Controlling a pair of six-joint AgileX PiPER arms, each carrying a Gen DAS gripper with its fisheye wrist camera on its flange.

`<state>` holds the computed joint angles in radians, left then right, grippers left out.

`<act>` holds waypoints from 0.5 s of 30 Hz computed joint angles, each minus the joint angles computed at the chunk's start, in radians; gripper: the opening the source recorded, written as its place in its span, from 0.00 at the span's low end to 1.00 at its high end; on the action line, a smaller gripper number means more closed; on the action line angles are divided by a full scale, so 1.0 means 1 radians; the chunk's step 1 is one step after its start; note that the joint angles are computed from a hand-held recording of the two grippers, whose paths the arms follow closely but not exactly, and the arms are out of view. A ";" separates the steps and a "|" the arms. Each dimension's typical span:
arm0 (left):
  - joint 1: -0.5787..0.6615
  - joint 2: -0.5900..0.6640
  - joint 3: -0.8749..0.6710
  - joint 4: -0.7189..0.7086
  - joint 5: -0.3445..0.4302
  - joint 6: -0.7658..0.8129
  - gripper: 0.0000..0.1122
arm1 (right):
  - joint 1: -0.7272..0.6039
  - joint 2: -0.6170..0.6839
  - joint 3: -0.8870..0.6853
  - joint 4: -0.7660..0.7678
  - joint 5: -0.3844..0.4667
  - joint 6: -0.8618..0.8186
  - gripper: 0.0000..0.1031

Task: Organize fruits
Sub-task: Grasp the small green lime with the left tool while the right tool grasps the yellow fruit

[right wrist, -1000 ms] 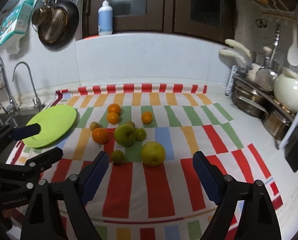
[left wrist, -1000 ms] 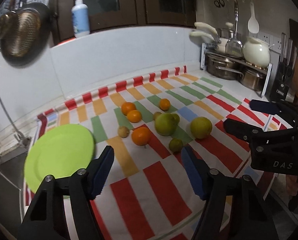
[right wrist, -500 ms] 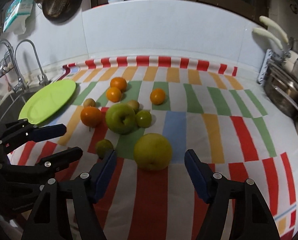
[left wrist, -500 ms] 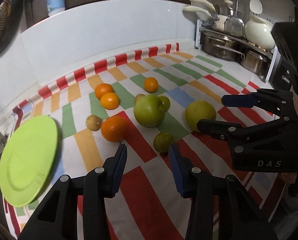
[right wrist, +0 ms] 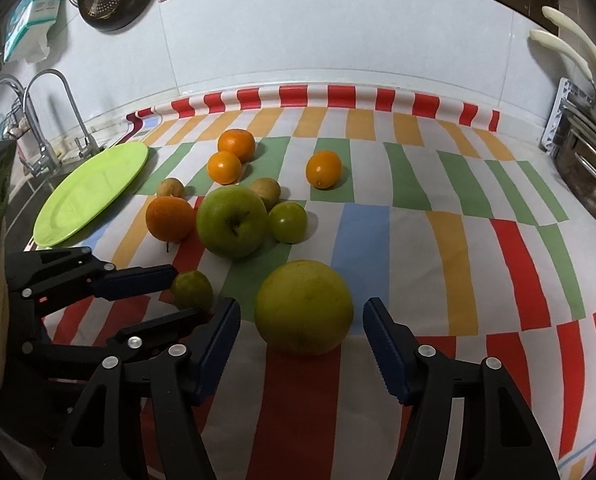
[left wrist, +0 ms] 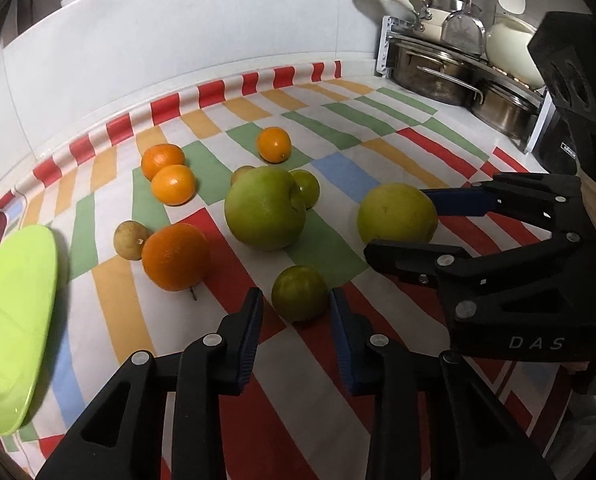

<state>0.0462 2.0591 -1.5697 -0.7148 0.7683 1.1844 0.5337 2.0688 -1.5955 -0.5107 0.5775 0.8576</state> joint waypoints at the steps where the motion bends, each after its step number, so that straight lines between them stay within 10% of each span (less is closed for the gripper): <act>1: -0.001 0.007 -0.010 0.004 0.009 -0.011 0.27 | -0.004 0.002 -0.002 0.012 -0.001 -0.012 0.56; 15: 0.026 -0.033 0.006 -0.009 -0.010 -0.074 0.25 | -0.022 -0.013 0.032 0.071 -0.048 -0.034 0.50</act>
<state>0.0725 2.0259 -1.5634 -0.7238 0.7583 1.1101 0.5120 2.0557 -1.5630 -0.4399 0.5296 0.8236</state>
